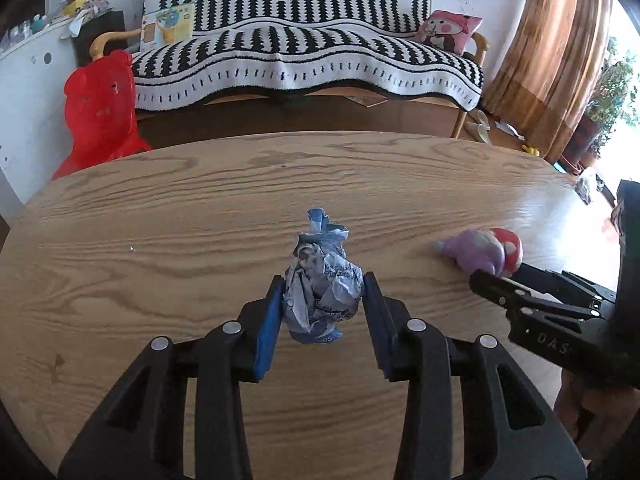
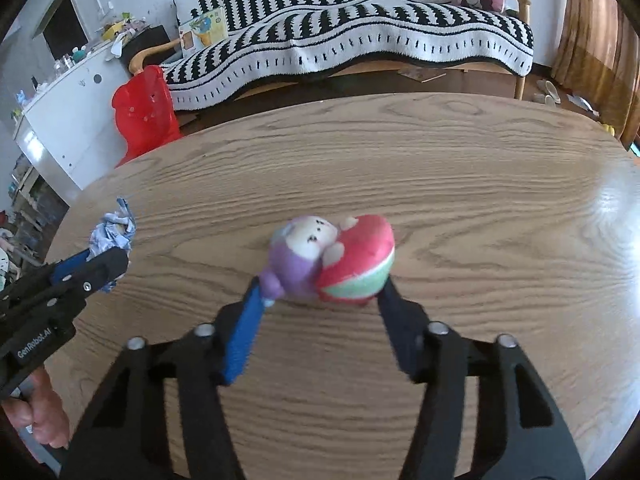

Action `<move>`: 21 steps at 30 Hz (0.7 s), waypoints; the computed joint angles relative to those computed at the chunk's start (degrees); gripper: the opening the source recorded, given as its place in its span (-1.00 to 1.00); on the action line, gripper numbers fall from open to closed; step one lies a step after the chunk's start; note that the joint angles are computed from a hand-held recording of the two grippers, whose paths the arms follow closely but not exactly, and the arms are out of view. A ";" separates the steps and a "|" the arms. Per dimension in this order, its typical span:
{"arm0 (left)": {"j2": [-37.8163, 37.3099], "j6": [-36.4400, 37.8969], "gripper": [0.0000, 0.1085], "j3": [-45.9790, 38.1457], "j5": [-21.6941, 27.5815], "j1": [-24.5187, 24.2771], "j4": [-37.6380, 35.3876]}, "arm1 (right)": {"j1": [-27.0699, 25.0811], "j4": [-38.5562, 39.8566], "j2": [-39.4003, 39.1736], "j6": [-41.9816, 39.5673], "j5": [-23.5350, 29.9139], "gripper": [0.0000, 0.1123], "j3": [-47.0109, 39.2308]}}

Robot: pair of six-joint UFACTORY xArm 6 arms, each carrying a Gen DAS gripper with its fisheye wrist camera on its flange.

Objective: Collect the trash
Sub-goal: 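Grasp the blue-white crumpled wrapper with the left tool while the right tool grasps the pink toy, then carry the wrapper and pink toy over the bin and open both tools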

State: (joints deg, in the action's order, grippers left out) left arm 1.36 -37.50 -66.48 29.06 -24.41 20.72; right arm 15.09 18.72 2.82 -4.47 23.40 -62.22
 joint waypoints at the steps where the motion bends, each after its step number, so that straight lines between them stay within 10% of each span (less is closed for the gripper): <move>1: -0.17 -0.17 -0.29 -0.08 0.29 -0.58 0.16 | -0.35 -0.55 -1.53 0.14 -0.51 -0.10 1.39; 12: 3.50 -2.48 -0.29 -7.00 1.34 -11.75 2.13 | -10.43 -2.01 -24.15 -3.48 2.07 -0.19 18.19; 21: 14.82 0.97 -0.29 -21.48 0.84 -25.10 0.37 | -36.58 3.56 -43.74 -16.91 11.98 -0.19 28.75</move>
State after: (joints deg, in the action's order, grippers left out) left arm 16.18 -36.53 -87.96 29.90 -49.50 21.09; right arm -21.49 22.29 -40.92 -21.39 35.38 -33.48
